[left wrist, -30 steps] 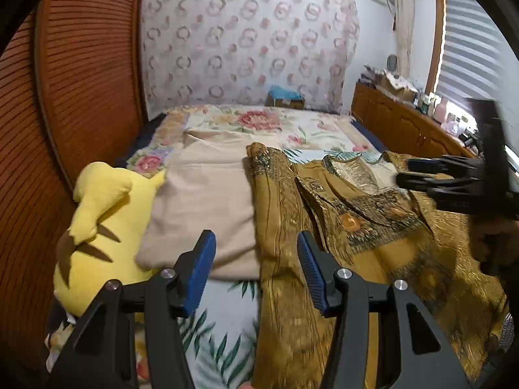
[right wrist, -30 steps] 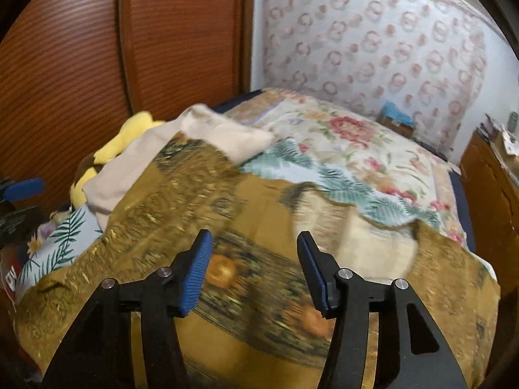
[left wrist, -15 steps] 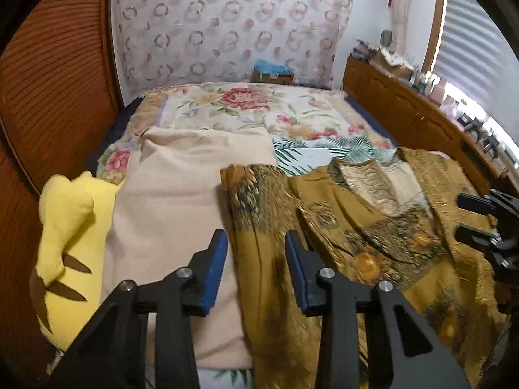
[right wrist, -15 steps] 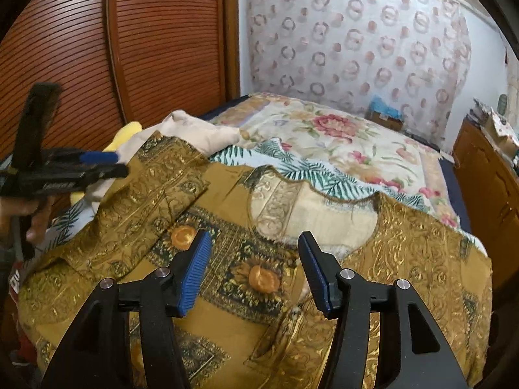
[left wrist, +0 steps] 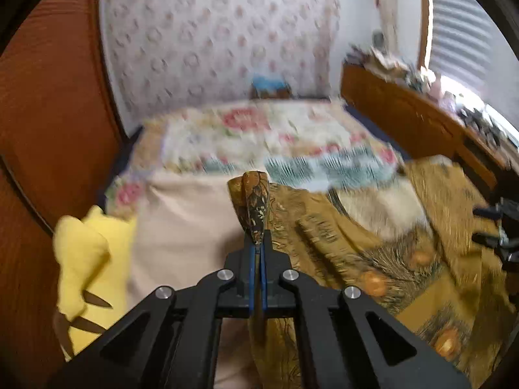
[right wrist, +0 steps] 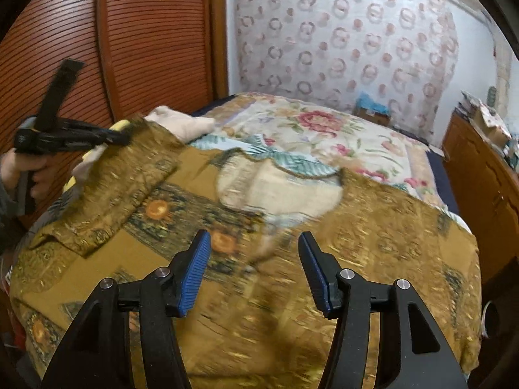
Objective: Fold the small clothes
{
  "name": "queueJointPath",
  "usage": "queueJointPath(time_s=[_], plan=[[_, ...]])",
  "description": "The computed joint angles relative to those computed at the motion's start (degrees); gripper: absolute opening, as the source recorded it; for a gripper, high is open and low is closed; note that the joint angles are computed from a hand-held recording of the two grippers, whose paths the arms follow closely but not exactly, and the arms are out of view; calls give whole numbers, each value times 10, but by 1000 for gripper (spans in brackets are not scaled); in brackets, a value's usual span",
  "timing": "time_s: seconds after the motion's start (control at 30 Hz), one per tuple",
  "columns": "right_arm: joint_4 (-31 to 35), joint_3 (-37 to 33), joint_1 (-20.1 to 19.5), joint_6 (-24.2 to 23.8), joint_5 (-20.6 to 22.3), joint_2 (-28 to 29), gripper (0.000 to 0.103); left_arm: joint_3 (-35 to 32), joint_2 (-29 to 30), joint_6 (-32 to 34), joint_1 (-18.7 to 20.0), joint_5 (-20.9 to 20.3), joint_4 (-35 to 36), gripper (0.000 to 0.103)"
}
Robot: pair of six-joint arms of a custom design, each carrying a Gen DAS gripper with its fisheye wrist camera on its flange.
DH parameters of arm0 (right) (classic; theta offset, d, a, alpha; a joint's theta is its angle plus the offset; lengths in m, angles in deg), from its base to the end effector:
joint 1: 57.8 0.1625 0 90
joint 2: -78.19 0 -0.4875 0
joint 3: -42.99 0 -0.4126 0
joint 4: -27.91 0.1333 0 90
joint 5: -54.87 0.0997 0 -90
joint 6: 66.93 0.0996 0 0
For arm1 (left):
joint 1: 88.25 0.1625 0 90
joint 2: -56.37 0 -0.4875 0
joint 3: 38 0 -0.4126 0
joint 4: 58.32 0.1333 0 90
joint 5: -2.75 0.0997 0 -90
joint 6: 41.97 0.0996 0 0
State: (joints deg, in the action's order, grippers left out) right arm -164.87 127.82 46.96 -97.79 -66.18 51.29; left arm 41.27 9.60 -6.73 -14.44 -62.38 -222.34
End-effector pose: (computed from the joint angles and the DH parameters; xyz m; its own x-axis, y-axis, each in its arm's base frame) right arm 0.2791 -0.7379 0.0432 -0.6981 -0.2371 0.6757 -0.6275 0.6570 -0.4178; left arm -0.0594 -0.8329 0.2944 -0.6546 0.4028 -0.6397 0.7181 0.5958 -0.3597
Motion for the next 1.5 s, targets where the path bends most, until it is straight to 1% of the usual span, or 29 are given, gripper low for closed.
queueJointPath(time_s=[0.03, 0.1, 0.13, 0.17, 0.23, 0.27, 0.33, 0.37, 0.43, 0.47, 0.53, 0.57, 0.63, 0.7, 0.83, 0.93, 1.07, 1.1, 1.23, 1.4, 1.47, 1.5], plan=[[-7, 6, -3, 3, 0, -5, 57, -10, 0, -2, -1, -2, -1, 0], [-20, 21, -8, 9, -1, -16, 57, -37, 4, -13, 1, -3, 19, 0], [-25, 26, -10, 13, -1, -22, 57, -46, 10, -9, 1, 11, 11, 0], [-30, 34, -13, 19, 0, -29, 57, -58, 20, 0, 0, 36, 0, 0], [-37, 45, -16, 25, 0, -40, 57, -77, 29, -17, 8, 37, 35, 5], [-43, 52, -18, 26, -2, -46, 57, -79, 31, -21, 11, 41, 49, 6], [-55, 66, -20, 28, -6, -56, 57, -64, 30, -10, 13, 40, 33, 8], [-61, 72, -22, 29, -8, -61, 57, -53, 25, -7, 15, 32, 31, 10], [-73, 88, -26, 30, -12, -72, 57, -35, 19, -3, 14, 25, 26, 17], [-78, 95, -28, 32, -15, -78, 57, -26, 15, 1, 12, 23, 24, 18], [-92, 111, -34, 32, -21, -90, 57, -4, 4, 5, 9, 15, 16, 25], [-98, 117, -35, 32, -25, -94, 58, 10, -3, 6, 7, 7, 10, 27], [-110, 129, -41, 35, -39, -105, 62, 23, -11, 3, 6, -11, 10, 34], [-120, 141, -49, 37, -56, -118, 62, 41, -20, 0, 3, -27, 15, 35], [-132, 161, -65, 30, -82, -140, 62, 75, -28, -4, -3, -44, 19, 37], [-144, 183, -79, 41, -102, -156, 62, 94, -27, -9, -4, -54, 28, 38], [-143, 210, -101, 71, -119, -179, 62, 114, -20, -5, -10, -48, 31, 39], [-138, 214, -105, 81, -118, -184, 62, 117, -17, -7, -11, -45, 33, 39], [-104, 231, -123, 128, -107, -204, 62, 119, -11, -8, -12, -39, 45, 40], [-71, 238, -133, 162, -84, -216, 62, 125, -5, 0, -12, -27, 49, 40], [-61, 241, -136, 172, -73, -220, 61, 131, -5, 10, -13, -25, 36, 44], [-54, 242, -138, 177, -69, -221, 59, 134, -5, 17, -14, -24, 33, 47]])
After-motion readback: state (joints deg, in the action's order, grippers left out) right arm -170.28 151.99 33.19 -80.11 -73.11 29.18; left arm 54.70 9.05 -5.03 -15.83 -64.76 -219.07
